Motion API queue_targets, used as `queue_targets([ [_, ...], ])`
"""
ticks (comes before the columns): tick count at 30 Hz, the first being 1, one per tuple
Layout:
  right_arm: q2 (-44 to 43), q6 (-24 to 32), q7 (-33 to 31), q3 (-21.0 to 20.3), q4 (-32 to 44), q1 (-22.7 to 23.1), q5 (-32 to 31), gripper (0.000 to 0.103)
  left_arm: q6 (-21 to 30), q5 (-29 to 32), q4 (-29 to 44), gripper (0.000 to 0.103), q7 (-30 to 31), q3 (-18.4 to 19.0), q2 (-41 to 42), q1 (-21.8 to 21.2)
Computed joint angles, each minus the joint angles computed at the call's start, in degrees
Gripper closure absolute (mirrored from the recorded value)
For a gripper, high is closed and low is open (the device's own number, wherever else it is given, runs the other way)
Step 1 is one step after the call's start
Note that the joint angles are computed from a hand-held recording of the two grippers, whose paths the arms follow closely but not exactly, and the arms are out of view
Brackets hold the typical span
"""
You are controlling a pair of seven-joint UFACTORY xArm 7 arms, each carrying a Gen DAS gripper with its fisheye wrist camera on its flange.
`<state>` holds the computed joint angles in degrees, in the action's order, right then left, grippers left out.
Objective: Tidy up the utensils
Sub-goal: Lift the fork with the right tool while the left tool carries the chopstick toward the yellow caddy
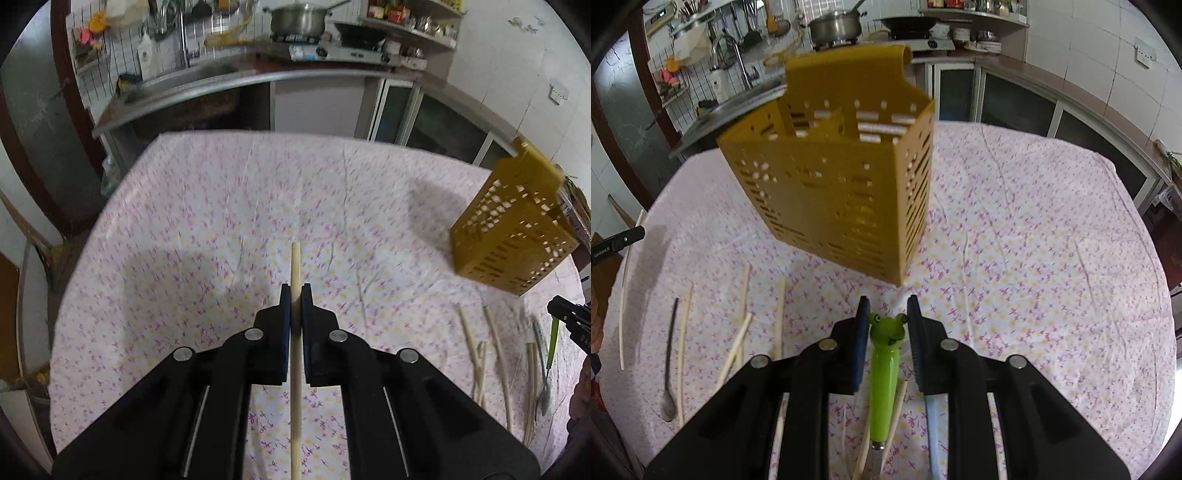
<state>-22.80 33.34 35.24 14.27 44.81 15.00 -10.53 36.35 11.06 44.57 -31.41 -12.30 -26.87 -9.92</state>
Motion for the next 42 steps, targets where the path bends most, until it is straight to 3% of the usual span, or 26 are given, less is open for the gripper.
queue_targets([
  [13, -9.1, -1.6, 0.6, 1.3, -1.4, -1.4, -1.1, 0.082, -1.4, 2.1, 1.8, 0.099, -2.2, -2.9, -5.4, 0.5],
  [24, -14.1, -2.0, 1.7, 4.8, -0.4, -5.0, -4.1, 0.084, -3.5, 4.8, 2.8, 0.099, -5.2, -6.1, -9.5, 2.4],
  [29, -14.6, -2.7, 2.5, 6.1, 1.2, -6.9, -5.9, 0.087, -4.6, 5.1, 4.5, 0.099, -5.9, -7.0, -9.5, 2.8],
  [31, -14.4, -2.8, 2.3, 6.1, 2.1, -7.1, -6.1, 0.097, -4.9, 5.5, 5.7, 0.099, -6.0, -7.5, -8.9, 3.1],
  [42, -13.2, -4.7, 0.5, 4.5, 3.2, -7.6, -6.2, 0.096, -6.3, 7.6, 10.1, 0.099, -7.5, -9.4, -4.9, 3.1],
])
